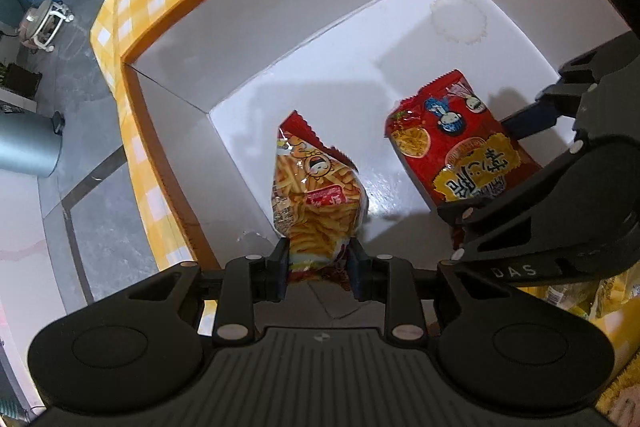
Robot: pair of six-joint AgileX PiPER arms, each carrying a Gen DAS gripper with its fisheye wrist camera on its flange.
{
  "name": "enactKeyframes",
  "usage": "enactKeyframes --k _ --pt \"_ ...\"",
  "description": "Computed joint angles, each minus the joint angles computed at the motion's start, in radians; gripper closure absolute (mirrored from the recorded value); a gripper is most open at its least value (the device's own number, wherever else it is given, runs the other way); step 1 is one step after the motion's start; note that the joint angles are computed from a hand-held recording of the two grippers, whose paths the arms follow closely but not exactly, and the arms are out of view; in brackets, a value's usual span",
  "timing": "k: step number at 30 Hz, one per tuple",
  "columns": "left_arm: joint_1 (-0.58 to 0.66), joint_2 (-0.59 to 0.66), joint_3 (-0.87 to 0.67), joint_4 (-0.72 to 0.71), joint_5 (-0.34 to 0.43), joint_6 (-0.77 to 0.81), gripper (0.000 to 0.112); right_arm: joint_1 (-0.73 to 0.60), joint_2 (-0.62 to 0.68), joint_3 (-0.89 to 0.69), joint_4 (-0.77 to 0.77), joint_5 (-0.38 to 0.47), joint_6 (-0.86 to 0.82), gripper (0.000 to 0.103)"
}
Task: Organize snacks
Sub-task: 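Lower both bags into the box and open both tools, then raise both open tools out of the box back toward the snacks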
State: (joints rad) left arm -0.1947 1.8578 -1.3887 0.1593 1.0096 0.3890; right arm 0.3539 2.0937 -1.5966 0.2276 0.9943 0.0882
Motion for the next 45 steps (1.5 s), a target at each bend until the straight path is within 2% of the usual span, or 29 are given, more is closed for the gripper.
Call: enactKeyframes --k 6,11,13,23,32,41,45 --pt "0.004 -0.024 0.011 0.018 -0.007 0.010 0.063 0.009 -0.007 0.008 -0.018 0.009 0.033 0.029" --pt "0.018 -0.073 0.018 -0.016 -0.006 0.045 0.039 0.018 -0.027 0.007 -0.055 0.018 0.070 0.019" --pt "0.017 -0.101 0.030 -0.023 -0.014 0.057 0.037 0.018 -0.034 -0.004 -0.072 0.039 0.090 0.014" --pt "0.047 -0.231 0.058 -0.096 0.001 0.114 0.037 0.036 -0.164 0.050 -0.109 0.023 0.098 0.012" --pt "0.102 -0.392 0.124 -0.187 -0.008 0.135 0.037 0.081 -0.385 0.189 -0.186 -0.029 0.180 0.012" --pt "0.165 -0.598 0.258 -0.320 -0.003 0.218 0.037 0.197 -0.614 0.388 -0.327 -0.093 0.403 0.012" --pt "0.214 -0.676 0.321 -0.376 0.004 0.243 0.037 0.278 -0.705 0.473 -0.434 -0.103 0.557 0.012"
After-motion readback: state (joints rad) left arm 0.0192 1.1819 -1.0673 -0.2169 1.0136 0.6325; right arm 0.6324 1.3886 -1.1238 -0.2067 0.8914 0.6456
